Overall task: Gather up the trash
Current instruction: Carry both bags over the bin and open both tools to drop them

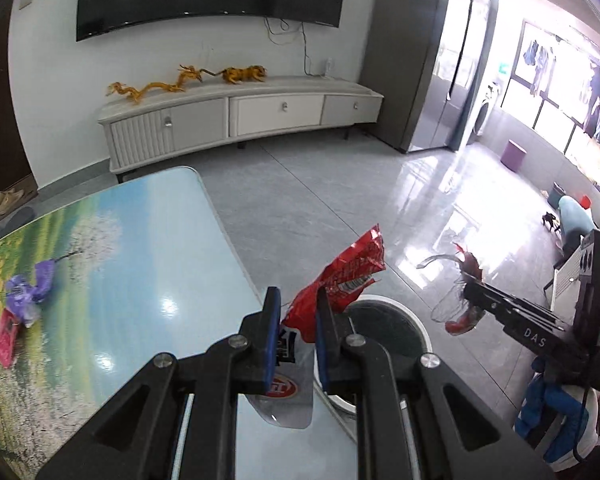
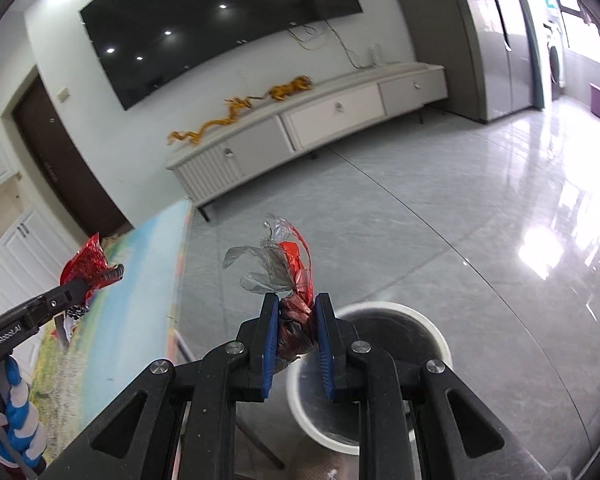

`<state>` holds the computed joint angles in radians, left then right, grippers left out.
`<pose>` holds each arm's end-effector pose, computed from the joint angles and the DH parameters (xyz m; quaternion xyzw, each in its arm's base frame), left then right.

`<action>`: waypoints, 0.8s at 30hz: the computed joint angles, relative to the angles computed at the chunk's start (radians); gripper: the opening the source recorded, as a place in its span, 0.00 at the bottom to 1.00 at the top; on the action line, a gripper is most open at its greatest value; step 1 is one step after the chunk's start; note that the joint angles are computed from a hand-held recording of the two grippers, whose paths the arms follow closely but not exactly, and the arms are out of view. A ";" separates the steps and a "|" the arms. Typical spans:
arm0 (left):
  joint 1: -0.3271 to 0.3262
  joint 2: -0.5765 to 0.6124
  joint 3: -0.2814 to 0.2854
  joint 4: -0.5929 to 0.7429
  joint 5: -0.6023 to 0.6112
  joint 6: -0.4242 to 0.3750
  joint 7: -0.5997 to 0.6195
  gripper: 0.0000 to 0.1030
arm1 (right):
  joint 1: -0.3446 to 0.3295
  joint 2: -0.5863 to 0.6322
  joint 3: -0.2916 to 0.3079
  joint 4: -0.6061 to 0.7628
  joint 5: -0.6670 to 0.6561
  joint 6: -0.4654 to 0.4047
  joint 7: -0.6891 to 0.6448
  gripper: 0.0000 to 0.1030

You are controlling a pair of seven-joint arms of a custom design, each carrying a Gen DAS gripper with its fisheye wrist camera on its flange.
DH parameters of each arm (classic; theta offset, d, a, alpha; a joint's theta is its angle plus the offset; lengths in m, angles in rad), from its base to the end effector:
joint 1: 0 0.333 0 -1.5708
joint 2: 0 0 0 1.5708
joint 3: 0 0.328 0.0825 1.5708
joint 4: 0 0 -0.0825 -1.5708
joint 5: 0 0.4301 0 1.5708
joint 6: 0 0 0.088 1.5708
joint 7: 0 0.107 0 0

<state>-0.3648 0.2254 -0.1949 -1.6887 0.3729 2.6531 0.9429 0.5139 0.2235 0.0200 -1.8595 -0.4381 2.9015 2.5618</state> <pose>0.6134 -0.3810 0.5488 -0.5956 0.7082 -0.3293 0.1876 0.5935 0.3793 0.4820 -0.6195 0.6696 -0.1384 0.3857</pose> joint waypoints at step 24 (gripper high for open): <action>-0.099 0.432 -0.046 0.507 -0.287 -0.149 0.268 0.46 | -0.084 0.038 0.019 -0.066 0.248 -0.088 -0.103 0.28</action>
<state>-0.4638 0.6575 -0.2414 -1.1812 0.0862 2.5038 1.2108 0.4301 0.2610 0.0391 -1.9258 -0.1905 2.8137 2.4585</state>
